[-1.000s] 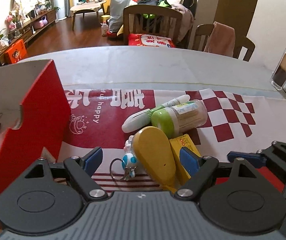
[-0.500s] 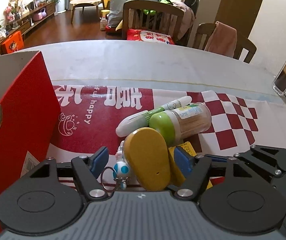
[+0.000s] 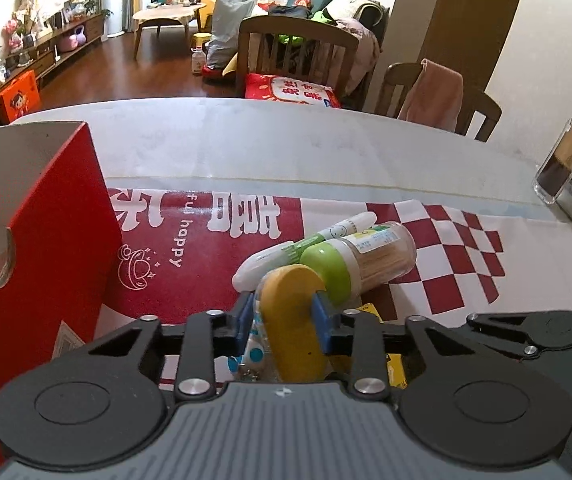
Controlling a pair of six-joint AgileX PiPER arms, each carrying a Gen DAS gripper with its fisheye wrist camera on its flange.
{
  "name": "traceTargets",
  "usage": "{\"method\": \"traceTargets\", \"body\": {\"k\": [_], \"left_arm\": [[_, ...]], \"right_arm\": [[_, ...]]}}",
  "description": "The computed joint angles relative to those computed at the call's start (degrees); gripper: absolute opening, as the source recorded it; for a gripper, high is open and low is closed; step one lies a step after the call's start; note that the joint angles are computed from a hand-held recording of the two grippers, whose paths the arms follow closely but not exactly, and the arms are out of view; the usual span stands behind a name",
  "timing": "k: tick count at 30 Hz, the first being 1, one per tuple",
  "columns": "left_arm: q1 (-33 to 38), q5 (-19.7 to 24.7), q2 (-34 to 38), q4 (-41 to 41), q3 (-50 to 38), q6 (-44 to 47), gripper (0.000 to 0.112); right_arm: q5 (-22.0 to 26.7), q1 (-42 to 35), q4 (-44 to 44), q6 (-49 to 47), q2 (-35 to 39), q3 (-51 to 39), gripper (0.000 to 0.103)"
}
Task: Organize rigid objects
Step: 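Grasp the yellow banana-shaped item with the left tool while the right tool grasps the yellow box, then carry the yellow item and yellow box into the shoebox and open both tools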
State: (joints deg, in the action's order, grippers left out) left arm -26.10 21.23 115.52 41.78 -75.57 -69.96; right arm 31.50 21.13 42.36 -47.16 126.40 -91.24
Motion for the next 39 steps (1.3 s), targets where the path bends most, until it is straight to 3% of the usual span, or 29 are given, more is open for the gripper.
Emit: {"method": "traceTargets", "body": {"k": [8, 13, 20, 24, 32, 39], "left_arm": [[-1.71, -0.60, -2.34, 1.39, 1.85, -0.64, 0.016], [-3.73, 0.67, -1.43, 2.22, 0.48, 2.12, 0.016], [-1.86, 4.39, 2.03, -10.76, -6.05, 16.53, 0.016], [-1.50, 4.97, 2.53, -12.67, -7.02, 19.69, 0.016], [-1.72, 1.10, -3.72, -8.63, 1.32, 12.01, 0.015], [-2.19, -2.26, -12.58, -6.39, 10.65, 6.99, 0.016]], "right_arm": [[-1.59, 0.20, -1.32, 1.94, -2.09, 2.86, 0.030], [-2.63, 0.66, -2.73, 3.28, -2.87, 4.00, 0.030], [-4.32, 2.21, -7.78, 8.14, -3.24, 4.04, 0.029], [-4.70, 2.28, -8.80, 11.50, -4.07, 4.97, 0.029], [-6.64, 1.25, -4.09, 8.40, -11.62, 14.02, 0.029], [-6.35, 1.69, -7.31, 12.06, -20.16, 20.30, 0.029]]}}
